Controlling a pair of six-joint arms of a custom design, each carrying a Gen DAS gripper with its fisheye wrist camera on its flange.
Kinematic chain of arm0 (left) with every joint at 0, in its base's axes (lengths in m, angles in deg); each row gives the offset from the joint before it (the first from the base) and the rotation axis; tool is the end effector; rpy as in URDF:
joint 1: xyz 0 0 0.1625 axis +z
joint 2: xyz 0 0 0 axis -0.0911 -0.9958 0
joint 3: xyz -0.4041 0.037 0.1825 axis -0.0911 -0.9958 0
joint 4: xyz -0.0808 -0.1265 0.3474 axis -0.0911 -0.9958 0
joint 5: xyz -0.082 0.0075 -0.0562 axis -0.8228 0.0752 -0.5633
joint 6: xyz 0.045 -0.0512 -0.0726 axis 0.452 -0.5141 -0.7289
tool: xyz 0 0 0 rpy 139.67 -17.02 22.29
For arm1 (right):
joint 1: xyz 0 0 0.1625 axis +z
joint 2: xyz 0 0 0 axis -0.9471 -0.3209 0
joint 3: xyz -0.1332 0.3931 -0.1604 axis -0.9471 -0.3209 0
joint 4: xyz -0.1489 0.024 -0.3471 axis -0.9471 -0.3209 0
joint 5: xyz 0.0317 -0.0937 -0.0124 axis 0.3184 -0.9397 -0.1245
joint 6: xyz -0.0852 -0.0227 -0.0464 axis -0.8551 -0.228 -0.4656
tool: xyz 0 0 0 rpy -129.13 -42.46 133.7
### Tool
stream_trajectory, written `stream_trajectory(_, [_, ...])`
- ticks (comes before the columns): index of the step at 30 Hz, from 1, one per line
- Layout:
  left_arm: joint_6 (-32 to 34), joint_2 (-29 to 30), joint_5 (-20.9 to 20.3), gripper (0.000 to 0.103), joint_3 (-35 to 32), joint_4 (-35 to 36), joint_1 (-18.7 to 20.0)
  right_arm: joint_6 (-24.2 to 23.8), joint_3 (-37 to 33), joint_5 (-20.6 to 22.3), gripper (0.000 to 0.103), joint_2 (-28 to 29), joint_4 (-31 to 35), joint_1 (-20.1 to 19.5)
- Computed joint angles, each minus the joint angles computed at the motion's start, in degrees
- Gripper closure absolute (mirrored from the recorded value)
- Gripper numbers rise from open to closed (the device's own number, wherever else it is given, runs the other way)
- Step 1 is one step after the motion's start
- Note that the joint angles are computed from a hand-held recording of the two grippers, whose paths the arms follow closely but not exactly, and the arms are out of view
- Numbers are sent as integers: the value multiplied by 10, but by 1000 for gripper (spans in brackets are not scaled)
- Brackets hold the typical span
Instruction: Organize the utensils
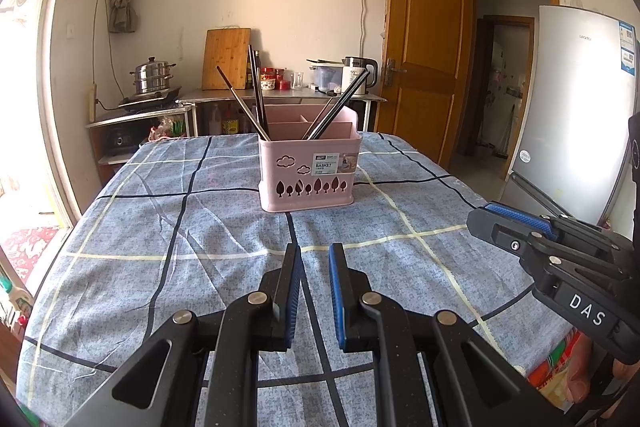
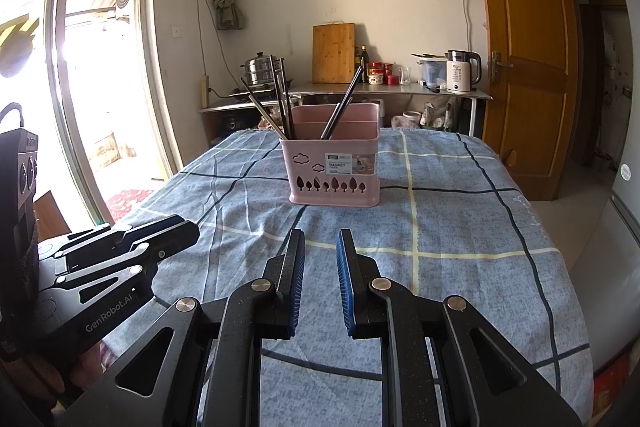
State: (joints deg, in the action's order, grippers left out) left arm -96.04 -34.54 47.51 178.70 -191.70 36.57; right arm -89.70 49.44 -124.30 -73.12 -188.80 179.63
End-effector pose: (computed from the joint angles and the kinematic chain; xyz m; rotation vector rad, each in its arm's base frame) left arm -0.2913 -0.4465 0.2196 0.2185 2.0343 -1.3232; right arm 0.3107 -0.5480 0.2108 1.3195 -2.4108 0.9401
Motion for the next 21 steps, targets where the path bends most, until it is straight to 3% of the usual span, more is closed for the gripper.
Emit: stream_trajectory(21, [11,8,18,90,6,-23,-4,-3,1,0,86,1,-2,-1])
